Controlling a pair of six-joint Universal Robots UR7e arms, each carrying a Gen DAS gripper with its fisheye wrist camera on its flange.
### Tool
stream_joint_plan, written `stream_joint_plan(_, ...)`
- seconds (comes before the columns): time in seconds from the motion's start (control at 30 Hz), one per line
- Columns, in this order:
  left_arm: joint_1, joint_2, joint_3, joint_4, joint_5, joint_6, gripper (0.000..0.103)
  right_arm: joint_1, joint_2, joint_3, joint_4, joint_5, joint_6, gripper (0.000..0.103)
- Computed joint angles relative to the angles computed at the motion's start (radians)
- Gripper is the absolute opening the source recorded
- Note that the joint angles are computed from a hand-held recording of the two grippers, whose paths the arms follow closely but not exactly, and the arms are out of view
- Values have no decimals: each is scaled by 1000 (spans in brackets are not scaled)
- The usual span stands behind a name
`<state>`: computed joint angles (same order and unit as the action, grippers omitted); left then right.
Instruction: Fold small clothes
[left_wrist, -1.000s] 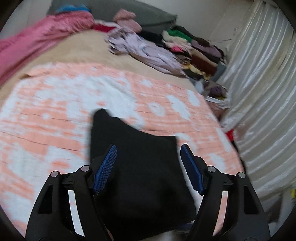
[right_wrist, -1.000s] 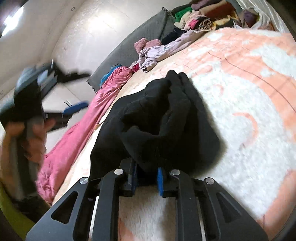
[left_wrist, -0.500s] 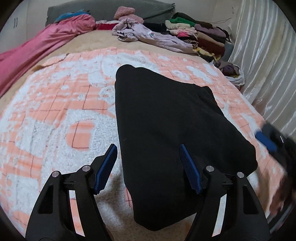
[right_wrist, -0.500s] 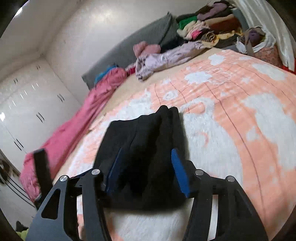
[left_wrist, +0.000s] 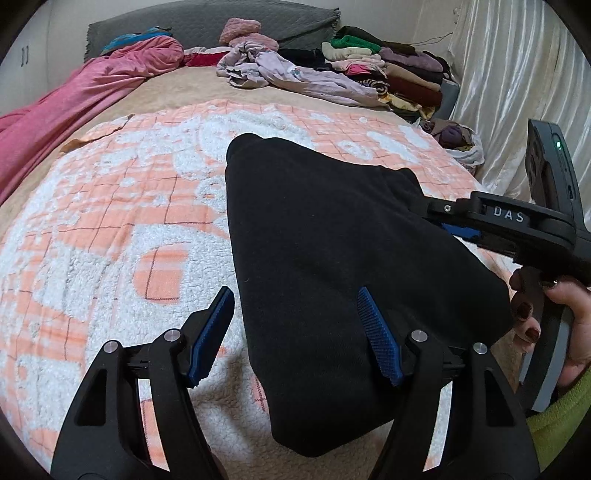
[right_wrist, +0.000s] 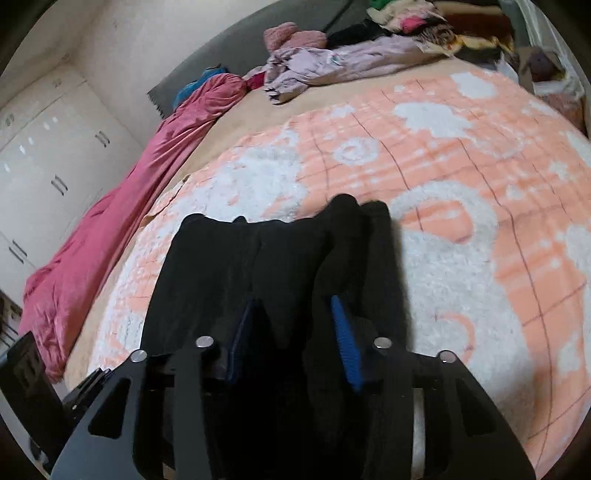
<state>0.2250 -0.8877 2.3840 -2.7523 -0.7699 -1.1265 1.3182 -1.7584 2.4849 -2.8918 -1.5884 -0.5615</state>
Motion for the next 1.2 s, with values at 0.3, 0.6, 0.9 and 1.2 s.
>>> stream_joint_plan(0.3,-8,-4,-7,27,1,-9,60,13,36,0,-39,-6,-75,14)
stream_joint_plan(0.6,-27,17,-26,-38,-31,51,63,-13,-38,10,-77,-13,-137,14)
stream_joint_plan(0.9,-13,29,-29,-22,-35,54,65,-115,-101,47,-52,93,-127,25)
stream_joint_plan(1.2,-47,-12,9,-32,-16,7,65,-244,-436,141,224,275,-276,42)
